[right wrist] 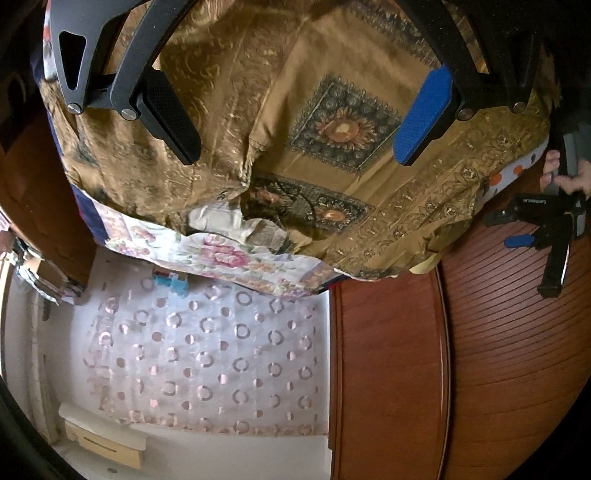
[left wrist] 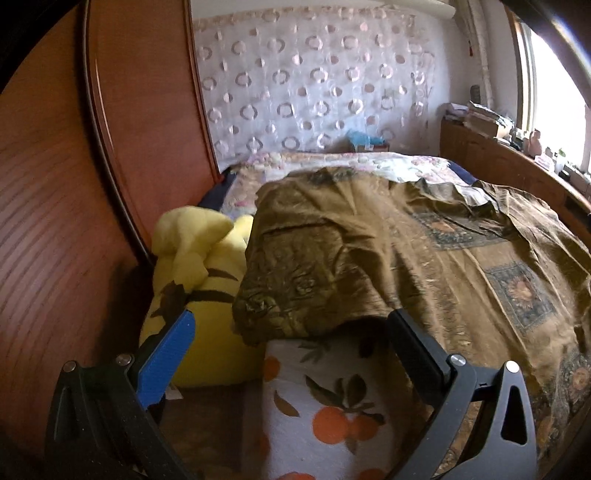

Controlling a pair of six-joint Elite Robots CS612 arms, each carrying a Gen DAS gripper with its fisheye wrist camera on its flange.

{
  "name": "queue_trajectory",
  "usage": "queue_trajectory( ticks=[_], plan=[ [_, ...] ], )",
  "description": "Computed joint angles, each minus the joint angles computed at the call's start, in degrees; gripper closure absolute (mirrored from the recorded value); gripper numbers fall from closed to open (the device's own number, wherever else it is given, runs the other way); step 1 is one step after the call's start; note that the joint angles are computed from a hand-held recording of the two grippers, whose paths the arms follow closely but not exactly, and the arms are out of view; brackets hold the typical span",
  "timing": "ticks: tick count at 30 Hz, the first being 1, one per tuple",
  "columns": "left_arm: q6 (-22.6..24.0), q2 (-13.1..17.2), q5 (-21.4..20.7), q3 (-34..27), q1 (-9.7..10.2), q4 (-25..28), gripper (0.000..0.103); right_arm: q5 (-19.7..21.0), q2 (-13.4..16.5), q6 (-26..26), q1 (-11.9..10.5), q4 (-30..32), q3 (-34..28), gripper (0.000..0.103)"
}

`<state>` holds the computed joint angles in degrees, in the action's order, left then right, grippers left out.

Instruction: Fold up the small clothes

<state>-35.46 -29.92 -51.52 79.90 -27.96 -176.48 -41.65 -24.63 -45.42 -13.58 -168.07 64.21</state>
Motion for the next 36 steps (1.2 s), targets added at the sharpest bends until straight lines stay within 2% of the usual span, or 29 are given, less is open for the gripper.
queue_trajectory(
  ticks=[6, 8, 10, 15, 16, 18, 23, 25, 27, 29, 30, 32, 36],
  plan=[
    [-1.60, 0.51, -5.38, -0.63, 2.06, -1.18, 0.003, -0.57, 1.18, -0.69, 0.88, 4.88, -4.13, 0.000],
    [-2.14, 0.76, -6.78, -1.10, 2.64, -0.89, 0.012, -0.94, 1.39, -1.56, 1.18, 6.85, -5.11, 0.000],
    [-3.00, 1.15, -8.67, -1.73, 3.32, -0.62, 0.017, -1.63, 1.78, -2.34, 1.50, 9.55, -6.74, 0.000],
    [-7.99, 1.82, -14.43, -3.16, 5.18, 2.18, 0.030, -3.00, 2.75, -3.61, 2.50, 16.26, -10.76, 0.000],
    [-8.64, 1.84, -15.32, -3.22, 5.37, 2.47, 0.035, -3.22, 2.97, -4.85, 2.75, 18.36, -11.83, 0.000],
    [-10.18, 1.97, -16.46, -3.39, 5.53, 2.78, 0.038, -3.90, 3.42, -5.99, 3.15, 20.75, -13.35, 0.000],
    [-11.26, 1.78, -20.05, -3.49, 5.82, 4.31, 0.060, -5.22, 4.90, -7.88, 3.85, 28.40, -17.92, 0.000],
    [-11.21, 1.71, -20.48, -3.72, 5.83, 4.83, 0.063, -5.53, 5.42, -8.62, 4.17, 29.67, -19.24, 0.000],
    [-10.71, 1.57, -20.93, -3.76, 5.83, 5.14, 0.073, -5.47, 5.66, -9.18, 4.33, 30.56, -19.97, 0.000],
    [-9.64, 1.21, -18.46, -3.99, 5.28, 7.56, 0.090, -4.96, 5.74, -9.57, 4.42, 31.00, -20.18, 0.000],
    [-8.93, 1.04, -16.74, -4.23, 4.93, 9.17, 0.093, -4.79, 6.12, -9.65, 4.45, 31.12, -20.84, 0.000],
    [-8.00, 0.64, -14.41, -4.09, 4.39, 9.76, 0.097, -4.65, 6.08, -9.71, 4.37, 30.71, -20.56, 0.000],
    [-6.72, -0.42, -9.80, -2.98, 3.57, 7.52, 0.097, -4.95, 6.59, -9.03, 4.09, 30.57, -21.05, 0.000]
  ],
)
